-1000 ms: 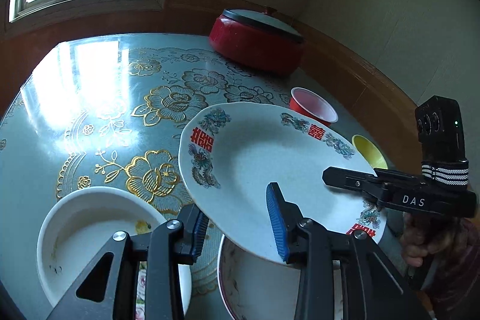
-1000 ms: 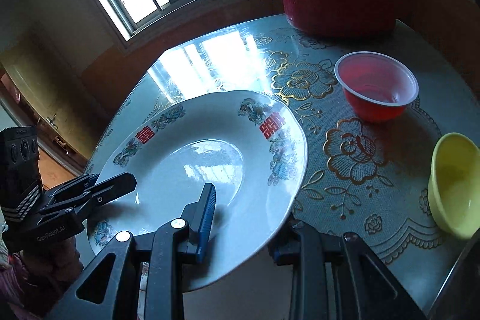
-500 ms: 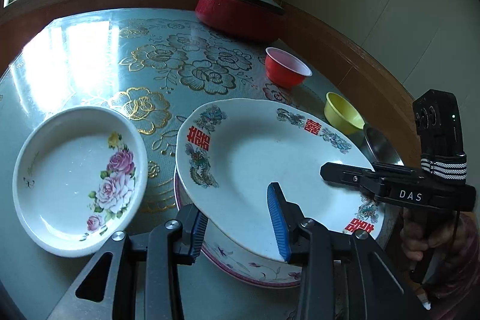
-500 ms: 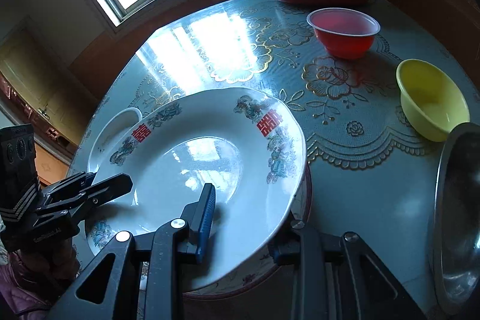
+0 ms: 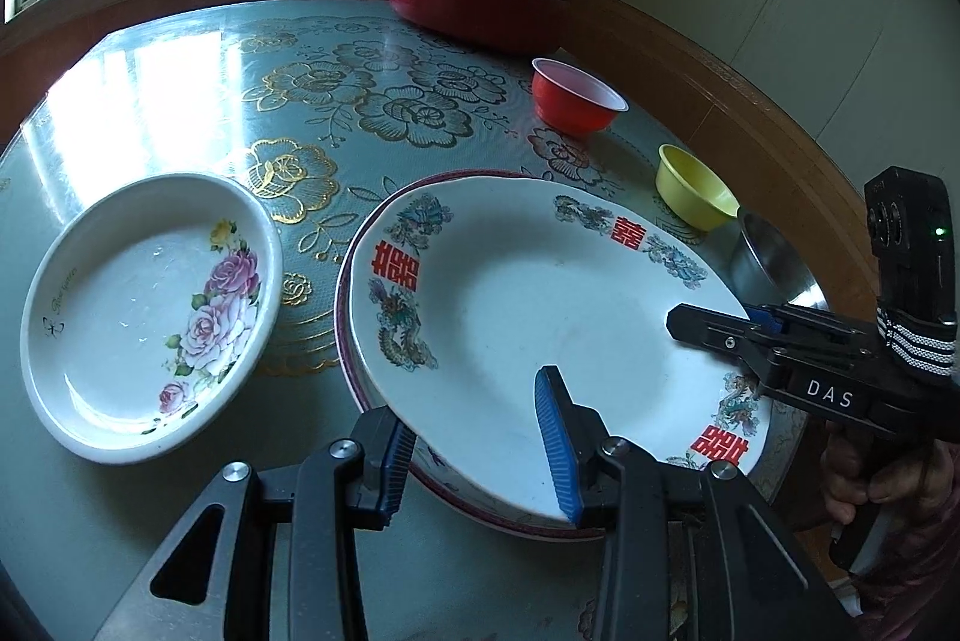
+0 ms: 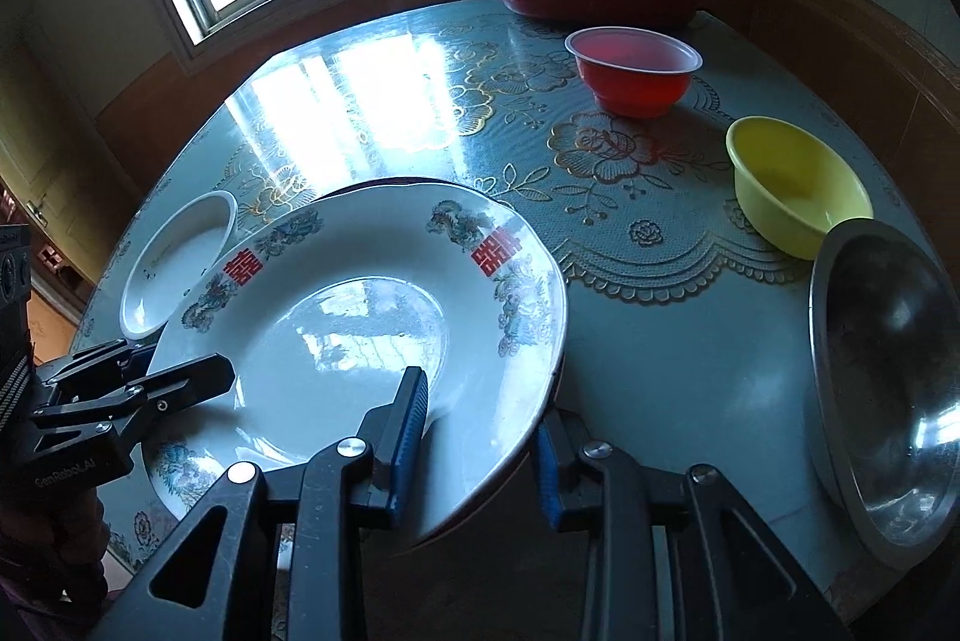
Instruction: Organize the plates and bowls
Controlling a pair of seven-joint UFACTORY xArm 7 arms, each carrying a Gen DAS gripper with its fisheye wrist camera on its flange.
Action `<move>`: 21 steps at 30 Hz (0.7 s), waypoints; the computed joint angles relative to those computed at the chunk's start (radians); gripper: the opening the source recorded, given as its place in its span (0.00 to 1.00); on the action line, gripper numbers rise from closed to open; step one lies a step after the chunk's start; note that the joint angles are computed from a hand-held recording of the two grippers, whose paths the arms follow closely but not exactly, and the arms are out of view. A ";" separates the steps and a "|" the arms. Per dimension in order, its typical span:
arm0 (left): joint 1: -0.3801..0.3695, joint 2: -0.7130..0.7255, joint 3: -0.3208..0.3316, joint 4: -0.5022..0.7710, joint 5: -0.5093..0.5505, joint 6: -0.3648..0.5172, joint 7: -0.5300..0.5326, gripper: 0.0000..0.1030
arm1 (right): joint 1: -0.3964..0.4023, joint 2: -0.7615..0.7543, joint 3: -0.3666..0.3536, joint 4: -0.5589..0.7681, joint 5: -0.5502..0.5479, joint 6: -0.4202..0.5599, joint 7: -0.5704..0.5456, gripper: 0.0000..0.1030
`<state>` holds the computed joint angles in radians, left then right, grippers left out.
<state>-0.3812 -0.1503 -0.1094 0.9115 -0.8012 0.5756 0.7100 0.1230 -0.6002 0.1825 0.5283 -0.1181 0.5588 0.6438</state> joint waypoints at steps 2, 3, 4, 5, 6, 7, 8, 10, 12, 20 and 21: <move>0.002 -0.006 -0.002 -0.007 0.010 -0.004 -0.011 0.39 | -0.008 0.004 0.014 0.008 -0.019 0.012 0.004 0.33; 0.001 -0.009 -0.001 -0.010 0.008 -0.006 -0.011 0.39 | -0.009 0.005 0.016 0.010 -0.024 0.014 0.006 0.33; 0.001 -0.012 0.000 -0.013 0.008 -0.008 -0.011 0.38 | -0.010 0.006 0.017 0.011 -0.028 0.016 0.007 0.33; 0.000 -0.015 0.000 -0.015 0.011 -0.011 -0.012 0.38 | -0.013 0.007 0.020 0.013 -0.035 0.020 0.009 0.33; -0.001 -0.018 -0.001 -0.019 0.014 -0.014 -0.017 0.38 | -0.018 0.009 0.025 0.016 -0.044 0.027 0.013 0.33; -0.003 -0.018 0.000 -0.020 0.016 -0.014 -0.018 0.38 | -0.020 0.008 0.030 0.020 -0.051 0.037 0.018 0.33; -0.004 -0.020 0.001 -0.021 0.017 -0.015 -0.019 0.38 | -0.021 0.008 0.031 0.021 -0.058 0.042 0.021 0.33; -0.007 -0.025 0.001 -0.026 0.020 -0.019 -0.023 0.38 | -0.024 0.006 0.034 0.023 -0.069 0.051 0.027 0.33; -0.010 -0.030 0.004 -0.031 0.018 -0.019 -0.020 0.37 | -0.027 0.001 0.041 0.025 -0.082 0.063 0.038 0.33; -0.019 -0.034 0.009 -0.035 0.016 -0.017 -0.025 0.38 | -0.032 -0.028 0.070 0.029 -0.148 0.077 0.067 0.34; -0.020 -0.034 0.009 -0.036 0.015 -0.015 -0.025 0.38 | -0.031 -0.025 0.075 0.036 -0.153 0.080 0.070 0.34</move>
<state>-0.4008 -0.1838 -0.1007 0.8756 -0.7861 0.5606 0.6852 0.0915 -0.6247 0.2573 0.5642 -0.2706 0.6388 0.7142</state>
